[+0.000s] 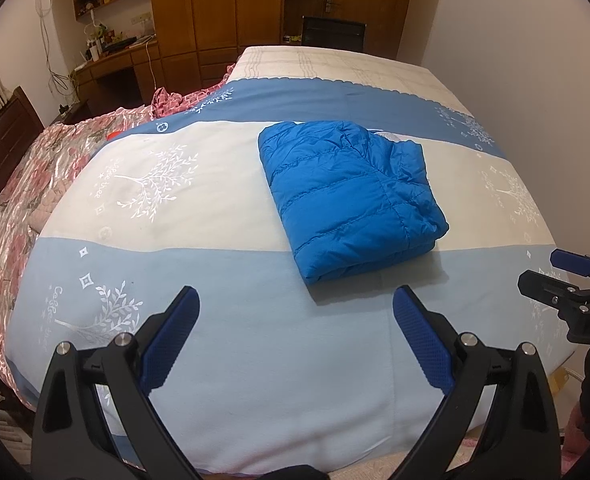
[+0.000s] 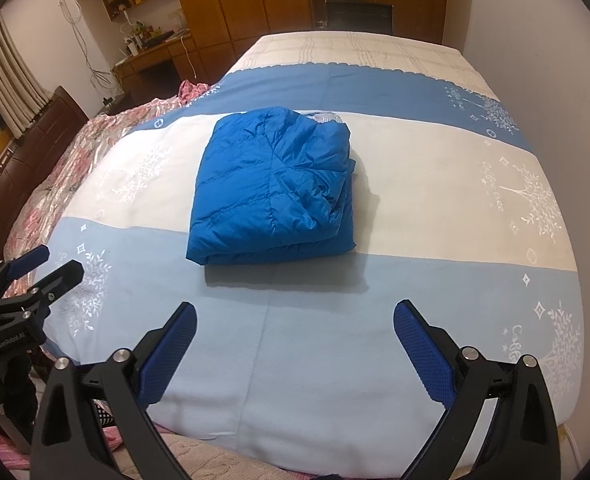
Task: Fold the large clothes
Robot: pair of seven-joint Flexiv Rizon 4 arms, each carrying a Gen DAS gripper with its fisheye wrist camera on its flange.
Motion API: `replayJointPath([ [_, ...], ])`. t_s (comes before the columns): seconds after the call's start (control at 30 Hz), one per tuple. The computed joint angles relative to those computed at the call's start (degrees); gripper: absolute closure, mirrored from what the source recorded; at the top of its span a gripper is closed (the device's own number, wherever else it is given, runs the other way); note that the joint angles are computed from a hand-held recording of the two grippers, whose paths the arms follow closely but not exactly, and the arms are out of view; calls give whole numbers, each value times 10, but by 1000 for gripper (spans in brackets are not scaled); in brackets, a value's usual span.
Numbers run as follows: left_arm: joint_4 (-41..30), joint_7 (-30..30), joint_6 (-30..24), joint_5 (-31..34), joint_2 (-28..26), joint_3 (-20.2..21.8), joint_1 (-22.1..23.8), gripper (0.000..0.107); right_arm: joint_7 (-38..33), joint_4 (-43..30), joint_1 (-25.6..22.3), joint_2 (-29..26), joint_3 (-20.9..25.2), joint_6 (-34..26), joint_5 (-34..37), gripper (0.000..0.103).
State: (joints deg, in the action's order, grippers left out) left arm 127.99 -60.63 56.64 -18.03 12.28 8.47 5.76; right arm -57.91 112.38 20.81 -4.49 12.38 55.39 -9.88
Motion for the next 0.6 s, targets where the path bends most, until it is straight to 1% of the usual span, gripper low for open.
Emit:
replayJointPath([
  [0.6,-3,17,-5,-9,-5,2,2,10,-5,-3,-1,-2,-1,-3,5,4],
])
